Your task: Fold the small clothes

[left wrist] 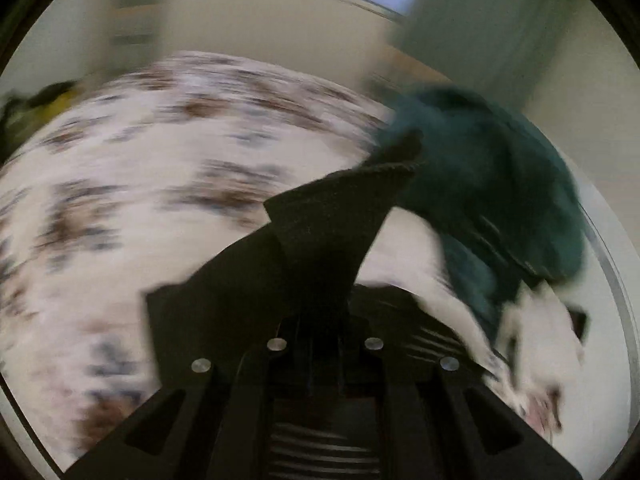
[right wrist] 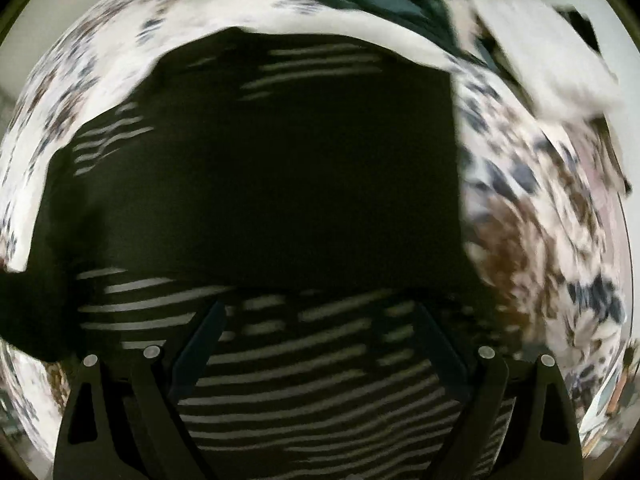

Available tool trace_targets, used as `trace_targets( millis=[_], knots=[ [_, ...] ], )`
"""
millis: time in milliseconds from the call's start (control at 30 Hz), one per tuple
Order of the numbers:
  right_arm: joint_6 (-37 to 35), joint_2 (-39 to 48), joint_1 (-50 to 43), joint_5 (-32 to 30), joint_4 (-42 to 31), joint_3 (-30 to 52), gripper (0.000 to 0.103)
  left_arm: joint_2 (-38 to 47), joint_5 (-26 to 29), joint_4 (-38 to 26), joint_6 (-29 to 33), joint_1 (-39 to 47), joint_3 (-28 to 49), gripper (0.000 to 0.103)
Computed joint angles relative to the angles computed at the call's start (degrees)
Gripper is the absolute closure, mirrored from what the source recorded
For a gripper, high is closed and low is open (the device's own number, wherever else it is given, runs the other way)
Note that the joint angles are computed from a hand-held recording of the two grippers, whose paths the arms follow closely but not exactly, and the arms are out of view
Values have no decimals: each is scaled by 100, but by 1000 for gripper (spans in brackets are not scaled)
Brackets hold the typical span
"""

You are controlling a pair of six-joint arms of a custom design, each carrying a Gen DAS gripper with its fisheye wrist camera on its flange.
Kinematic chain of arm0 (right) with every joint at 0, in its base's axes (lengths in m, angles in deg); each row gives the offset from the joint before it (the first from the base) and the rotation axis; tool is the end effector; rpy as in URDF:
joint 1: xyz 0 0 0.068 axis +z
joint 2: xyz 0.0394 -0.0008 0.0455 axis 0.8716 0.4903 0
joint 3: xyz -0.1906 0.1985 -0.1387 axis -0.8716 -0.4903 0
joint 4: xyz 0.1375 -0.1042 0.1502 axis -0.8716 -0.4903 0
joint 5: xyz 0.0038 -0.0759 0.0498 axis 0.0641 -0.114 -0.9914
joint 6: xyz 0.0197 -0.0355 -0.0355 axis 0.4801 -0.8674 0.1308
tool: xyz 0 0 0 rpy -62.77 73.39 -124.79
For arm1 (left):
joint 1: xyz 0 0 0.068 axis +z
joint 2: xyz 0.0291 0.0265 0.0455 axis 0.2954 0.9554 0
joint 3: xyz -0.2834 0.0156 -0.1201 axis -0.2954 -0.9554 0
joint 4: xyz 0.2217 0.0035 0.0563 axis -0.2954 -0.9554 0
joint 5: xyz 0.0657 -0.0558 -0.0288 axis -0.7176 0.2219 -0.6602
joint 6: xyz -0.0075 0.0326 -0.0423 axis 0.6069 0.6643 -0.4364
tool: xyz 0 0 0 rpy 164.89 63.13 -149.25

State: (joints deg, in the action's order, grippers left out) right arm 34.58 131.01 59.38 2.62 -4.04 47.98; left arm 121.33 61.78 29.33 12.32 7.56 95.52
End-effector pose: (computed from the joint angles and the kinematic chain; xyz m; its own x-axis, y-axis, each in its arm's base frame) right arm 0.2782 -0.0080 0.1590 -0.9152 0.3564 -0.1881 0.3607 0.9326 0.0123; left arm 0.3461 -0.0632 0.2926 -0.7429 -0.2665 -0.6141 -0.0388 0.9329 -0.3579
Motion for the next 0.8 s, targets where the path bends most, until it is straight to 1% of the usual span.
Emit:
trace_targets(
  millis=[100,167,233,267,300,333,400,433,467,500,533,600,667,733,800],
  knots=[
    [-528,-30,-963,-146,159,-299,7,803,-57,-147,-224,-996,789,97],
    [-953,65,-1649,-328,218,-376,7,1538,83,-636,-252,-1488,1575,94],
    [-1365,177,-2271,-594,146,-327,7,2024,154,-1051,-239,-1786,2056,92],
    [-1564,224,-2569,-794,65,-264,7,2203,-23,-1317,-182,-1914,2237,92],
    [-1757,276,-2839,-991,-39,-177,7,2287,-197,-1467,-126,-1956,2337,90],
    [-1948,319,-3083,-1172,-176,-63,7,2277,-369,-1505,-76,-1990,2271,85],
    [-2367,423,-3531,-1594,-518,266,7,1995,-449,-1274,87,-1833,1758,67],
    [-2548,490,-3718,-1815,-762,503,7,1767,-652,-1206,207,-1729,1451,57],
    [-2703,567,-3892,-2085,-1045,803,7,1642,-841,-1085,279,-1675,1190,23],
    [-2788,628,-3989,-2304,-1263,1052,7,1443,-1054,-980,403,-1508,880,1],
    [-2831,679,-4043,-2491,-1432,1270,7,1382,-1207,-913,471,-1379,741,1],
    [-2824,869,-4057,-2986,-1753,1789,7,1197,-1699,-891,665,-942,338,1],
    [-2598,1141,-3845,-3405,-1880,2217,7,1290,-2157,-884,758,-628,118,1],
    [-2145,1473,-3500,-3517,-1780,2583,7,1495,-2335,-907,793,-241,35,1],
    [-1653,1754,-3066,-3679,-1563,2794,7,1769,-2825,-935,737,-96,70,1]
  ],
)
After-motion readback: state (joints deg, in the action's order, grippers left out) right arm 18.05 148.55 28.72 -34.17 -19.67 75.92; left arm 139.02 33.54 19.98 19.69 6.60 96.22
